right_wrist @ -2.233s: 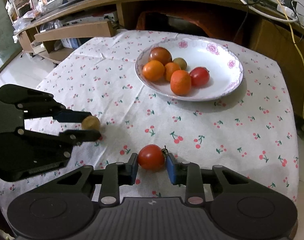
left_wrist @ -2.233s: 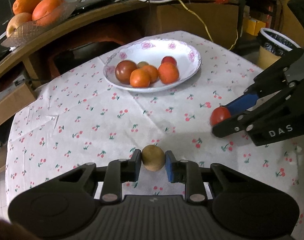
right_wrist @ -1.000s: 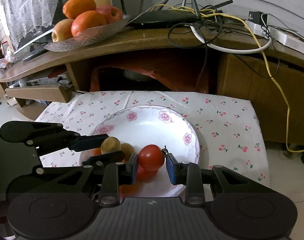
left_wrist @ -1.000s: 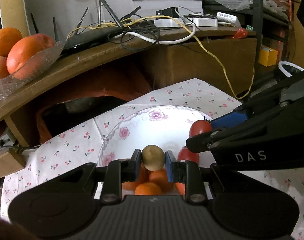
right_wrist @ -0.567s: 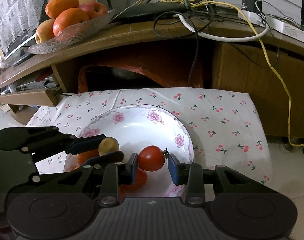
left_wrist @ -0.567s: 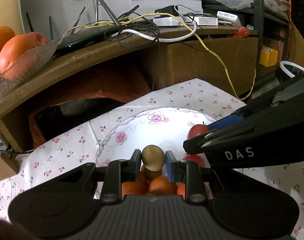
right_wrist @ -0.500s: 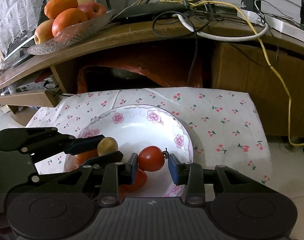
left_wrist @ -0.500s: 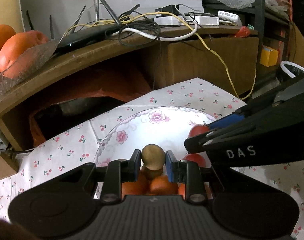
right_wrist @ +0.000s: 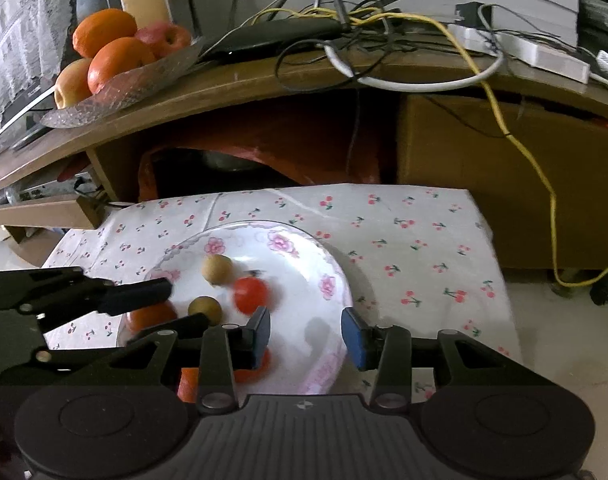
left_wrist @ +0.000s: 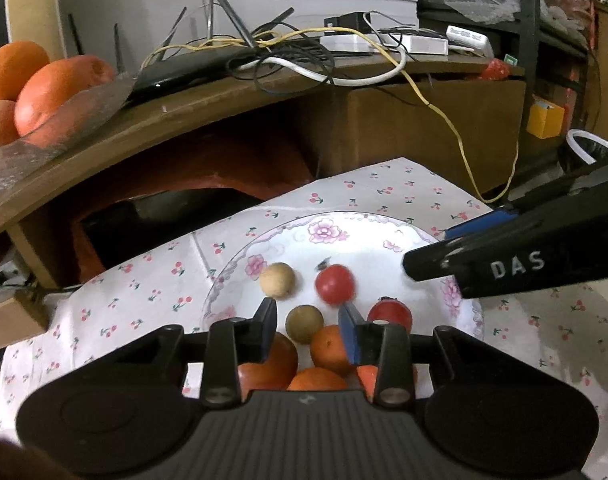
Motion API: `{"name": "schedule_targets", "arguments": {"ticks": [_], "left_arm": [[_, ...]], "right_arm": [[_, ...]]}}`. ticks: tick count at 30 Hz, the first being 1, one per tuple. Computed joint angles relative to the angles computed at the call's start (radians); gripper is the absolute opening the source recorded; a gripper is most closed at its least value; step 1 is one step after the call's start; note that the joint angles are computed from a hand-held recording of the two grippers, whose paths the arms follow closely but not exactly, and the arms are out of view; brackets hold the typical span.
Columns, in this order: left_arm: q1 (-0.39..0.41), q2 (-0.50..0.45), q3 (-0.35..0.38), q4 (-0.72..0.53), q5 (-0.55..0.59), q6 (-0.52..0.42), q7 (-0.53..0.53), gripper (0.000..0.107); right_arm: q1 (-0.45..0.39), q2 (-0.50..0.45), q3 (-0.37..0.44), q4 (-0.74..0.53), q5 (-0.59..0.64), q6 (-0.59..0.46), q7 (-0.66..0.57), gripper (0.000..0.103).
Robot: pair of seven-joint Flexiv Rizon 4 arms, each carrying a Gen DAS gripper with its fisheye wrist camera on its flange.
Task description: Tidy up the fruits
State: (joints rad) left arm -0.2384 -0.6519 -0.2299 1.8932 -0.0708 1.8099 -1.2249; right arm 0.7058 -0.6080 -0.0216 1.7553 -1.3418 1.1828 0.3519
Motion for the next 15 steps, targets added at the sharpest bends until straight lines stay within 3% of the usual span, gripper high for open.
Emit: {"name": "schedule_targets", "arguments": {"ticks": [9,11,12,15], "left_arm": [[-0.100,0.122,0.101,0.129,-0.065,0.005,-0.101,0.052],[-0.193,0.147,0.196,0.153,-0.102,-0.008,-0.130,0.071],[-0.245,0.159,0.250,0.167,-0.121,-0.010,-0.147,0.075],[-0.298,0.190,0.299,0.222,-0.141,0.013,-0.176,0.084]], "right_arm": [[0.028,0.092,0.059,0.093,0.010,-0.090,0.023,0.042],[0.035,0.107,0.074,0.107,0.003,-0.103,0.040,0.042],[0.044,0.118,0.081,0.119,-0.007,-0.120,0.054,0.043],[0.059,0.140,0.110,0.143,-0.004,-0.165,0.074,0.044]]}}
